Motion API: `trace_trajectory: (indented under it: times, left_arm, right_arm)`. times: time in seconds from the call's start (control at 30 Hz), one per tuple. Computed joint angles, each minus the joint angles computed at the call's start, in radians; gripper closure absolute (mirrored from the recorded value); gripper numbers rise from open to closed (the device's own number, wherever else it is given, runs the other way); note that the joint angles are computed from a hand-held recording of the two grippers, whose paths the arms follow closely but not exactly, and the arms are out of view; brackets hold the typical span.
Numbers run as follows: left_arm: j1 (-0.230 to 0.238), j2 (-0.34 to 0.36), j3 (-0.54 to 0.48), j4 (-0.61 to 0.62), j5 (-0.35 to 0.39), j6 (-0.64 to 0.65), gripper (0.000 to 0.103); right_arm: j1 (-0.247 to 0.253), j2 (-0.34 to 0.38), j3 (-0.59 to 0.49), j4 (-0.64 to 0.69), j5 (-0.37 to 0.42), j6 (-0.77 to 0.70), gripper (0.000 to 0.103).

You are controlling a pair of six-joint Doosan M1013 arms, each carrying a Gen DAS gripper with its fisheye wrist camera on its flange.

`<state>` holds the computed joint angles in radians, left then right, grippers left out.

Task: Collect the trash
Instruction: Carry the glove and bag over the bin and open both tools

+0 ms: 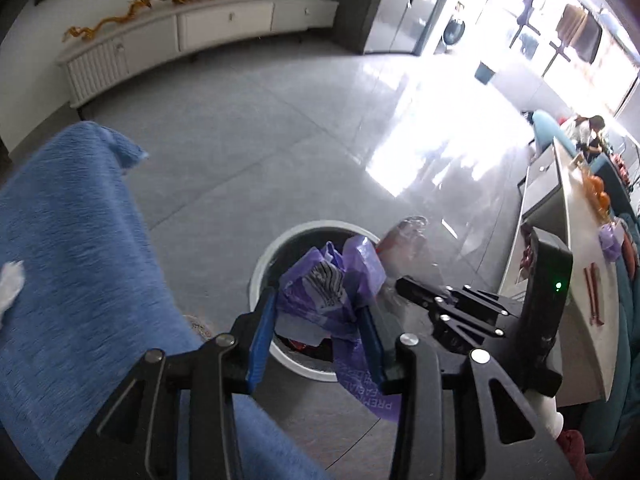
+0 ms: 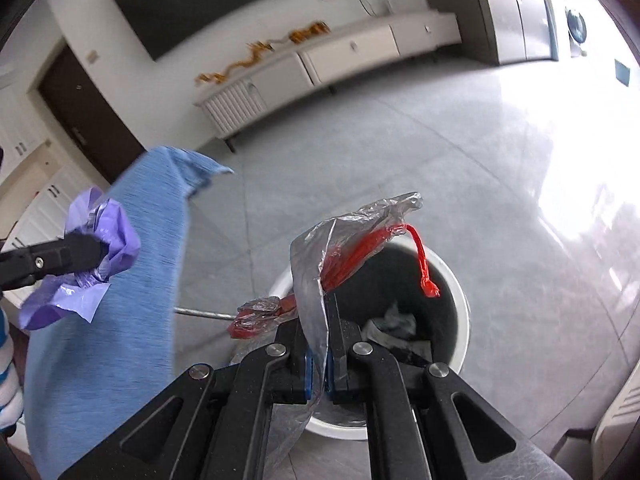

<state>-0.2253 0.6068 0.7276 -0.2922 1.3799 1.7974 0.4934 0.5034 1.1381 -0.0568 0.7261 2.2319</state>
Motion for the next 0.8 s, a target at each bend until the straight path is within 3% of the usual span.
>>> trace_trajectory:
  times: [0.17, 0.23, 0.3, 0.37, 0.47, 0.5, 0.63, 0.8]
  left_arm:
    - [-0.006, 0.069, -0.073, -0.03, 0.086, -0.048, 0.055]
    - [-0.004, 0.076, -0.075, -0.039, 0.089, -0.053, 0.05]
    - [-0.002, 0.072, -0.066, -0.049, 0.079, -0.051, 0.047]
    - [0.004, 0.064, -0.056, -0.059, 0.07, -0.047, 0.046]
    - [0.017, 0.043, -0.03, -0.076, 0.047, -0.04, 0.046]
    - [0.016, 0.031, -0.015, -0.078, 0.024, -0.035, 0.046]
    - [0.025, -0.083, 0.131, -0.028, -0.186, 0.013, 0.046]
    - [0.06, -0.191, 0.247, 0.027, -0.364, 0.01, 0.046]
  right_arm:
    - [-0.016, 0.019, 0.01, 0.018, 0.015, 0.029, 0.096]
    - [-0.019, 0.013, 0.028, 0.013, 0.015, 0.044, 0.09]
    - [-0.014, 0.017, 0.018, -0.008, 0.031, 0.074, 0.073]
    - [-0.015, 0.02, 0.012, -0.021, 0.039, 0.086, 0.067]
    - [-0.013, 0.012, 0.016, -0.048, 0.046, 0.115, 0.065]
    - [-0.011, 0.009, 0.017, -0.058, 0.044, 0.128, 0.064]
    - [0.001, -0.01, 0.012, -0.117, 0.036, 0.163, 0.062]
    - [0.048, -0.016, -0.062, -0.239, 0.058, 0.151, 0.057]
